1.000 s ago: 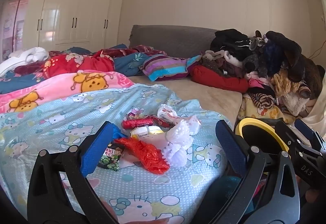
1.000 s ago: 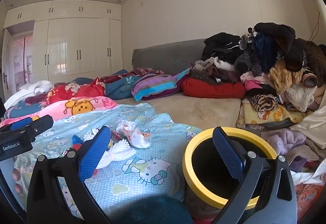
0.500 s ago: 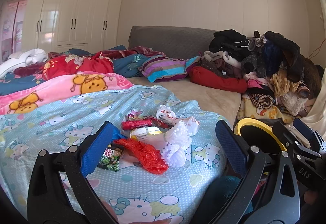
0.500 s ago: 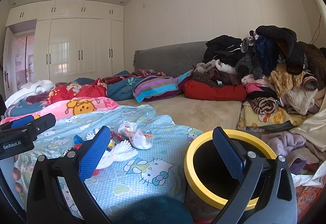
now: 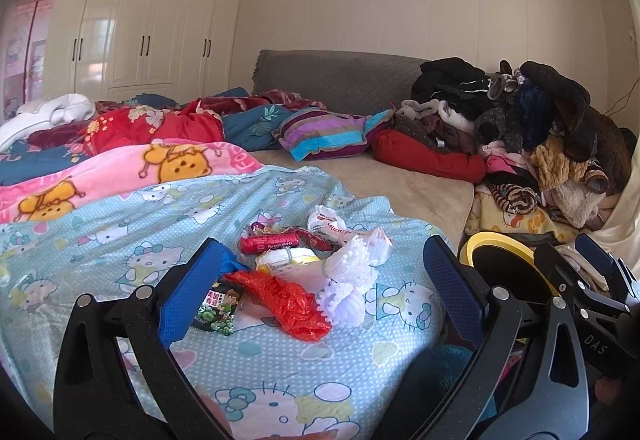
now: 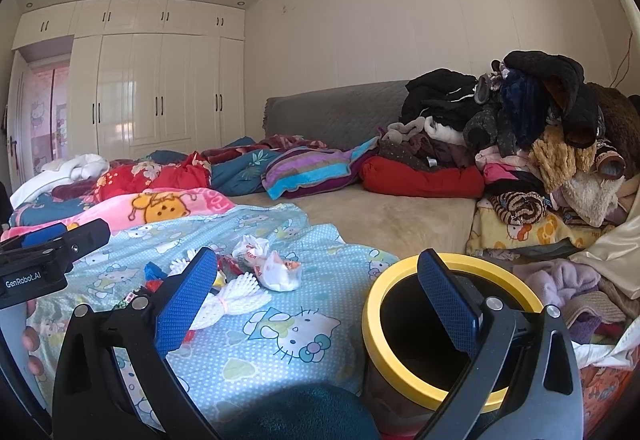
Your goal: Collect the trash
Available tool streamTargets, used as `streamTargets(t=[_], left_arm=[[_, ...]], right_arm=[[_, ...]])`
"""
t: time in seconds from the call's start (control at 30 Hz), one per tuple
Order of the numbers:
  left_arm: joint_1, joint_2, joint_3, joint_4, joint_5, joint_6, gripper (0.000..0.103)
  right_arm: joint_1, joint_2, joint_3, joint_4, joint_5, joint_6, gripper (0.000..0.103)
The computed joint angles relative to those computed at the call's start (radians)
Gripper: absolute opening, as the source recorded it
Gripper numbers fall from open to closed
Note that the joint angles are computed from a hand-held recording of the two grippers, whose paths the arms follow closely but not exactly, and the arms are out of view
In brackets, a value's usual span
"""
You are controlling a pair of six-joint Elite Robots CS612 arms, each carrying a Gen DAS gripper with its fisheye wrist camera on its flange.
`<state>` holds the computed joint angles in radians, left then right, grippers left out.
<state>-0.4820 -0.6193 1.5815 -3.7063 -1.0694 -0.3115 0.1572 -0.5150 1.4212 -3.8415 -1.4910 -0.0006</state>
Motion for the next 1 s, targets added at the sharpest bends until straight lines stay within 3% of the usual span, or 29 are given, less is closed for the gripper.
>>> streamTargets(t=[0.7,1.0], left_arm=[[0.005,-0.002,0.006,0.022,-0.008,-0.023,0.092],[0.033,0.0,0.007,0.062,0.021,-0.097,0.092]], right_arm=[[0.0,0.005,0.001,0.018,0.013,-0.007,0.097],[0.003,0.012,-0.04,0.123,0.159,-0.074,0.097]])
